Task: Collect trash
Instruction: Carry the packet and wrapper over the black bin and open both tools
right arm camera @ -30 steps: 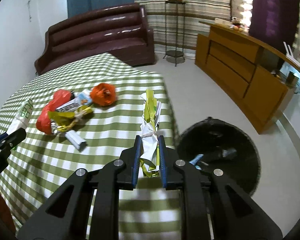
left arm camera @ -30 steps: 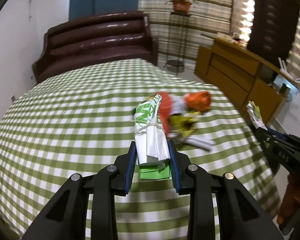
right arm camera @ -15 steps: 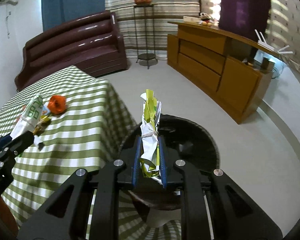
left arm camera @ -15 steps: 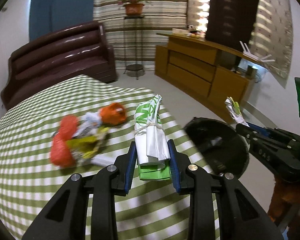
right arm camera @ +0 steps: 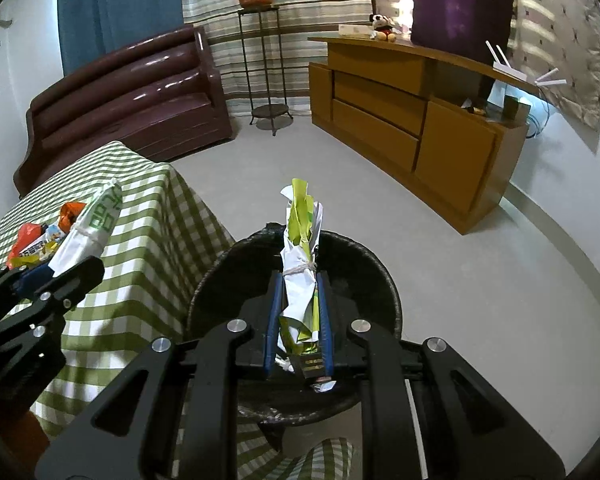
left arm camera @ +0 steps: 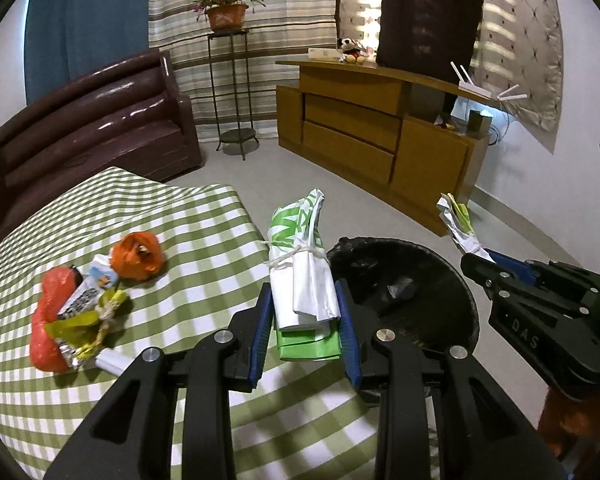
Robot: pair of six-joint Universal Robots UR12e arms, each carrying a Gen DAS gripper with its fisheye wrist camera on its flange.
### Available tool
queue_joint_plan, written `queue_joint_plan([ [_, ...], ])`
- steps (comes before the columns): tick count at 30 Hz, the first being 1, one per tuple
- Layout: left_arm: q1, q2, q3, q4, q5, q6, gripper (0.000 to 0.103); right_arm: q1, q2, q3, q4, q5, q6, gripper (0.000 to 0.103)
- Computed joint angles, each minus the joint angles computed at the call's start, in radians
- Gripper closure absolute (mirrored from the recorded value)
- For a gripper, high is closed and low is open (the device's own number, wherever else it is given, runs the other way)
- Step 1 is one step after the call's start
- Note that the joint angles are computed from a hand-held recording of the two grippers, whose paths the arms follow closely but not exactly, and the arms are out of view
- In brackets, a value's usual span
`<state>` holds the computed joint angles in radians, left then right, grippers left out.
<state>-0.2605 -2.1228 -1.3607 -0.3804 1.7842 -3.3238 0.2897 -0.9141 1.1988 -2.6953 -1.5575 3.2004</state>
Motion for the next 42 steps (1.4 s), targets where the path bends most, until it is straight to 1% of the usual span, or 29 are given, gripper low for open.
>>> queue_joint_plan([
  [12,-0.016,-0.057,0.089,-0.062,0.017,0.023,0.071,-0.015,0.018,-0.019,0.01,0.009,0.024,0.086],
  [16,-0.017,-0.068,0.103,-0.075,0.021,0.032,0.071,-0.019,0.022,-0.024,0.014,0.013,0.031,0.086],
  [27,-0.023,-0.109,0.174,-0.157,0.036,0.044,0.07,-0.029,0.043,-0.048,0.033,0.026,0.048,0.084],
  [30,-0.025,-0.112,0.18,-0.164,0.039,0.046,0.063,-0.031,0.043,-0.047,0.028,0.023,0.058,0.078],
  [32,-0.025,-0.112,0.179,-0.161,0.043,0.046,0.062,-0.032,0.04,-0.042,0.021,0.023,0.061,0.078],
  [35,-0.026,-0.11,0.177,-0.153,0.049,0.041,0.057,-0.033,0.039,-0.041,0.015,0.019,0.062,0.075],
  [37,-0.026,-0.107,0.171,-0.145,0.055,0.038,0.055,-0.031,0.039,-0.042,0.011,0.012,0.065,0.065],
  [41,-0.025,-0.094,0.155,-0.133,0.065,0.025,0.05,-0.029,0.037,-0.039,0.007,0.007,0.067,0.06],
  [42,-0.025,-0.09,0.149,-0.128,0.07,0.019,0.05,-0.027,0.036,-0.037,0.004,0.006,0.069,0.056],
])
